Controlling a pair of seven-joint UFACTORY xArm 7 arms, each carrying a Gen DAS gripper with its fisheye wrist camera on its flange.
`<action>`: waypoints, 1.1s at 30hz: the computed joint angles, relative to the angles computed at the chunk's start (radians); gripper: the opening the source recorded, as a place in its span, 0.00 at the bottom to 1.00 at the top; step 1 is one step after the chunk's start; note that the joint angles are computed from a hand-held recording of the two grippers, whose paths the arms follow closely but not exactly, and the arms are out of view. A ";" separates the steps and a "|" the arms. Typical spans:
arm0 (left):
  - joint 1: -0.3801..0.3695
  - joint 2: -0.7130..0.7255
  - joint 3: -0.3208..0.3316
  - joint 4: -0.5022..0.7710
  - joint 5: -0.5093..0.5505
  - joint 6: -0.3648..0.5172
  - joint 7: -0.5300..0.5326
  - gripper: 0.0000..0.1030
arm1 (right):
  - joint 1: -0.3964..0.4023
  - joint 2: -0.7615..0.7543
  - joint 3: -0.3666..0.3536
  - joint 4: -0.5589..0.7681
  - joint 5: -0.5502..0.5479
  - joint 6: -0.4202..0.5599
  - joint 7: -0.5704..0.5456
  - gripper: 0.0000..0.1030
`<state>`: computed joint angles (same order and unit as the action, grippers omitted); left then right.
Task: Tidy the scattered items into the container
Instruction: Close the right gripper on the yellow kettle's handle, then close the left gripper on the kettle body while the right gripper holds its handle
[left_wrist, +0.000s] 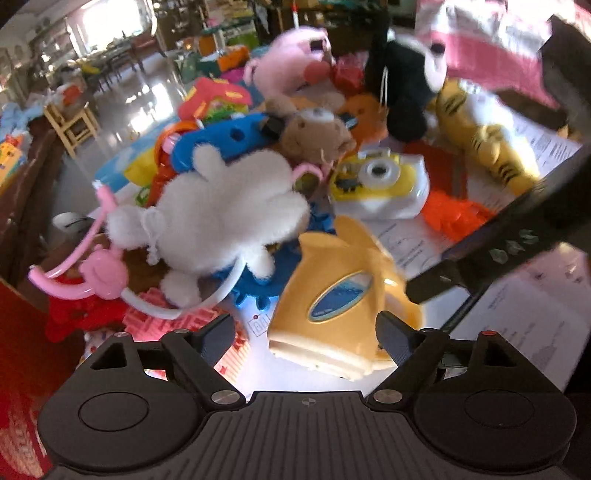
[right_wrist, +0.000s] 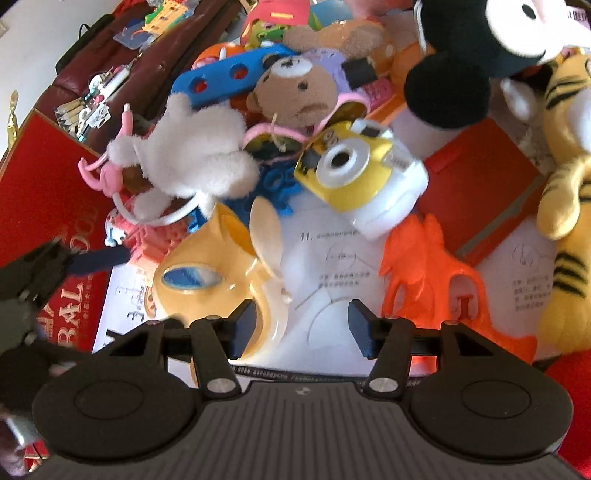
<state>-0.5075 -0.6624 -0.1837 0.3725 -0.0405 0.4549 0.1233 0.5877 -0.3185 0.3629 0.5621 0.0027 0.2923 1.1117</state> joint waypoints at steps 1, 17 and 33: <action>-0.006 0.022 0.004 0.006 -0.003 -0.006 0.007 0.85 | 0.009 0.006 -0.002 0.002 0.009 -0.001 -0.003 0.59; -0.111 -0.180 0.019 -0.096 -0.134 0.129 -0.136 0.82 | -0.018 0.053 0.003 0.021 -0.049 -0.032 0.042 0.50; -0.018 -0.015 -0.039 0.043 -0.033 0.117 -0.150 0.88 | 0.018 -0.006 -0.010 -0.025 0.025 -0.021 0.012 0.51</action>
